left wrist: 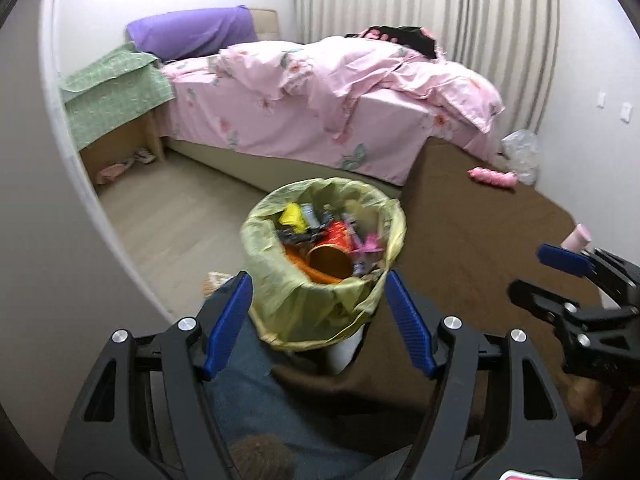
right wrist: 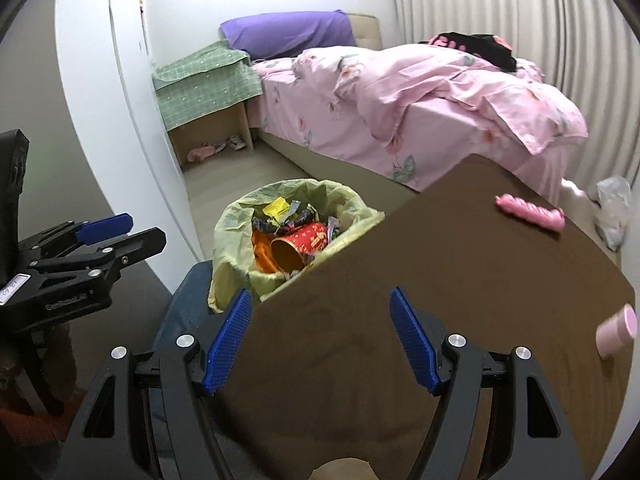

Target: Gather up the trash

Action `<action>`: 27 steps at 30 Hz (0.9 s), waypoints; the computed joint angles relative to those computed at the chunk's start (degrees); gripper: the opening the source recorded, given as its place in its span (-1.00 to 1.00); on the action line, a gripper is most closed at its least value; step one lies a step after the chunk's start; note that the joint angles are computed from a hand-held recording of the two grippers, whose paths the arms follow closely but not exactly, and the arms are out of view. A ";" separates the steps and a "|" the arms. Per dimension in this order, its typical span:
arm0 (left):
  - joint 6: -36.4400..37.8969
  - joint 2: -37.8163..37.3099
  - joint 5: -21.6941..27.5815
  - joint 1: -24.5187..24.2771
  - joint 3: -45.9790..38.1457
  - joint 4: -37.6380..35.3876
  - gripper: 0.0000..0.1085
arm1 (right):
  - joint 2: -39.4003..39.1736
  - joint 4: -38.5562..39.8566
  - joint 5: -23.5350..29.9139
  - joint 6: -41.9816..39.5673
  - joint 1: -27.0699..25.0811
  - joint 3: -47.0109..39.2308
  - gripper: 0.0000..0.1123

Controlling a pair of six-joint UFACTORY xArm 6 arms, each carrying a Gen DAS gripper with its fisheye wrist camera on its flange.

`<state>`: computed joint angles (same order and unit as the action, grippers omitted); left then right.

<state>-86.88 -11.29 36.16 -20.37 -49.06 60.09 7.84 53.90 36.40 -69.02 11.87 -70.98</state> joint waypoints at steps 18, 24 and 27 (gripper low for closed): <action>-0.43 -1.66 3.84 -3.34 0.24 0.28 0.20 | -5.30 4.73 -0.67 -2.51 -1.28 6.32 0.20; -0.39 -1.78 3.54 -3.27 0.60 0.32 0.20 | -5.16 4.44 -0.58 -2.48 -1.07 6.23 0.20; -0.15 -1.70 3.30 -3.15 0.65 0.39 0.20 | -5.17 4.43 -0.62 -2.34 -1.02 6.26 0.20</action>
